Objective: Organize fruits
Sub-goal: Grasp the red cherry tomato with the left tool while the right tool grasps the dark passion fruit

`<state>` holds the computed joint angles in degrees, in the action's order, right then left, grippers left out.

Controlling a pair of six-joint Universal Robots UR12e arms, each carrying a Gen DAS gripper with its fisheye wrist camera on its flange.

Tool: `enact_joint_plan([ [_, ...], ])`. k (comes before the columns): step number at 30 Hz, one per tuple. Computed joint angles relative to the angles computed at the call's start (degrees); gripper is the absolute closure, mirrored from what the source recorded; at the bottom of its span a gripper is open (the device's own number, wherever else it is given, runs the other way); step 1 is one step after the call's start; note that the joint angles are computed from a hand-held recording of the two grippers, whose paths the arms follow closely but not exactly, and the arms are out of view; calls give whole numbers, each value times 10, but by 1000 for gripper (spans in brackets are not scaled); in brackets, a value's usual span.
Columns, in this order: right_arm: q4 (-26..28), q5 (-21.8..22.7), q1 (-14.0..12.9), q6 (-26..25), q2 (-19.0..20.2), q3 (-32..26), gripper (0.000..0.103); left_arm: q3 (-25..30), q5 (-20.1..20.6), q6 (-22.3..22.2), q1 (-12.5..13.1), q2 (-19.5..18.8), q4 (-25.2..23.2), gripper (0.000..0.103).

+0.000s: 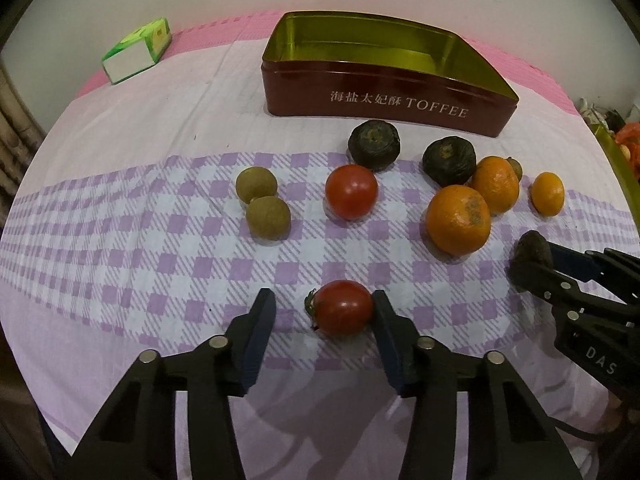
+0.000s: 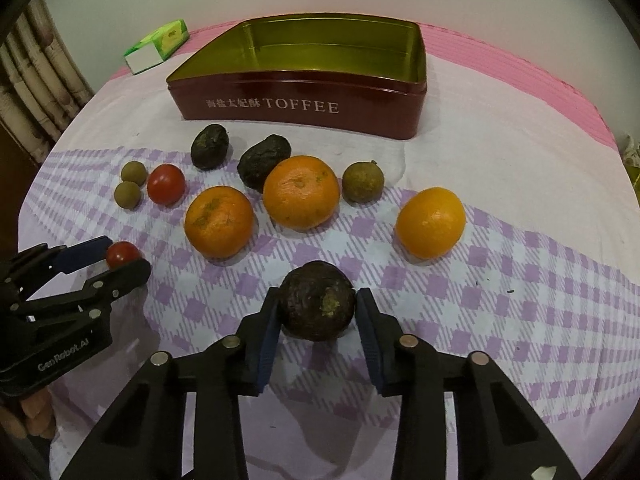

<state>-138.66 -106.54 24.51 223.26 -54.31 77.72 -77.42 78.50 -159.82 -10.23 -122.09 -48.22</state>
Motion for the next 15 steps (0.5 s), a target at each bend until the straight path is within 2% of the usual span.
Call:
enact_joint_plan([
  [7, -3, 2, 0, 2, -2, 4, 69, -1, -3, -2, 1, 0, 1, 65],
  [9, -3, 2, 0, 1, -2, 4, 69, -1, -5, -3, 1, 0, 0, 71],
  [15, -6, 4, 0, 3, -2, 4, 70, 0, -6, -4, 1, 1, -2, 71],
])
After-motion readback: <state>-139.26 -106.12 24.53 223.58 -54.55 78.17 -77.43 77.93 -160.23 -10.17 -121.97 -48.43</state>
